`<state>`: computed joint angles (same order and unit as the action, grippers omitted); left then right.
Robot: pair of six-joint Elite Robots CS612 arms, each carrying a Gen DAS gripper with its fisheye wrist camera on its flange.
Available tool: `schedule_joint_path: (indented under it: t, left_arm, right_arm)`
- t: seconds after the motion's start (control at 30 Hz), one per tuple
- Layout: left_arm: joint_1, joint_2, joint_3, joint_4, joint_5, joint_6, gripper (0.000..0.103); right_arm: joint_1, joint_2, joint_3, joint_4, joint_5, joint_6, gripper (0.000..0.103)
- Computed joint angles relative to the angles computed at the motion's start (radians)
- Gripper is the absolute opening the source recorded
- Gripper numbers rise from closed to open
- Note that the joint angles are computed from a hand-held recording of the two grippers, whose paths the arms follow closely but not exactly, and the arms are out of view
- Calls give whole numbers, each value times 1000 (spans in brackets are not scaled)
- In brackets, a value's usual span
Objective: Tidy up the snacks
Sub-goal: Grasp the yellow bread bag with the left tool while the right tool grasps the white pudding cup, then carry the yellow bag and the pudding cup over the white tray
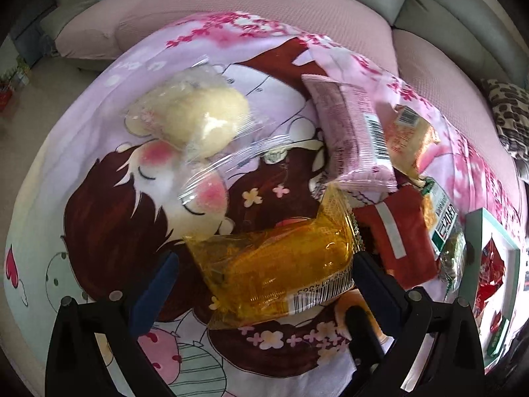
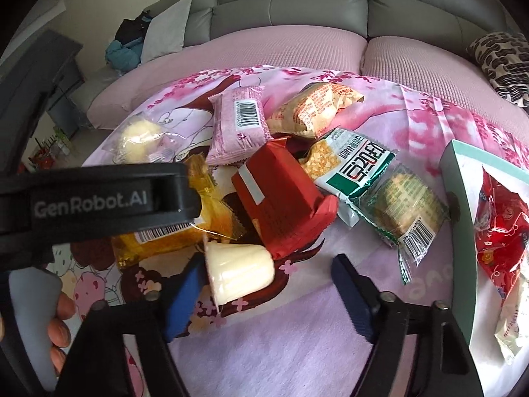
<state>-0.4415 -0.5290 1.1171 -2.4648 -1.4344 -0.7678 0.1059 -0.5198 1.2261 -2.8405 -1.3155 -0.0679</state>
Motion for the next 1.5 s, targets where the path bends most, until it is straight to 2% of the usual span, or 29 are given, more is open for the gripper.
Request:
schedule_joint_path:
  t: [0.17, 0.23, 0.27, 0.3, 0.33, 0.73, 1.17, 1.5]
  left_arm:
    - [0, 6, -7, 7, -15, -3, 103]
    - [-2, 7, -8, -1, -16, 10, 102]
    - [-3, 7, -6, -11, -22, 14, 98]
    - [-3, 7, -4, -21, -30, 17, 87]
    - [-2, 7, -2, -34, -42, 19, 84]
    - [-6, -7, 20, -97, -46, 32, 79]
    - [-15, -74, 107, -212, 27, 34, 79]
    - [-29, -87, 114, -260, 62, 68, 79]
  right_arm:
    - [0, -4, 8, -2, 28, -18, 52]
    - [1, -6, 10, -1, 34, -24, 48]
    - [1, -6, 11, -2, 38, -26, 45]
    - [0, -7, 12, -2, 46, -27, 42]
    - [0, -8, 13, -2, 53, -24, 41]
    - [-4, -25, 31, -25, 66, -19, 41]
    - [-15, -70, 87, -127, 88, -1, 41]
    - [-33, -93, 116, -178, 86, 44, 41]
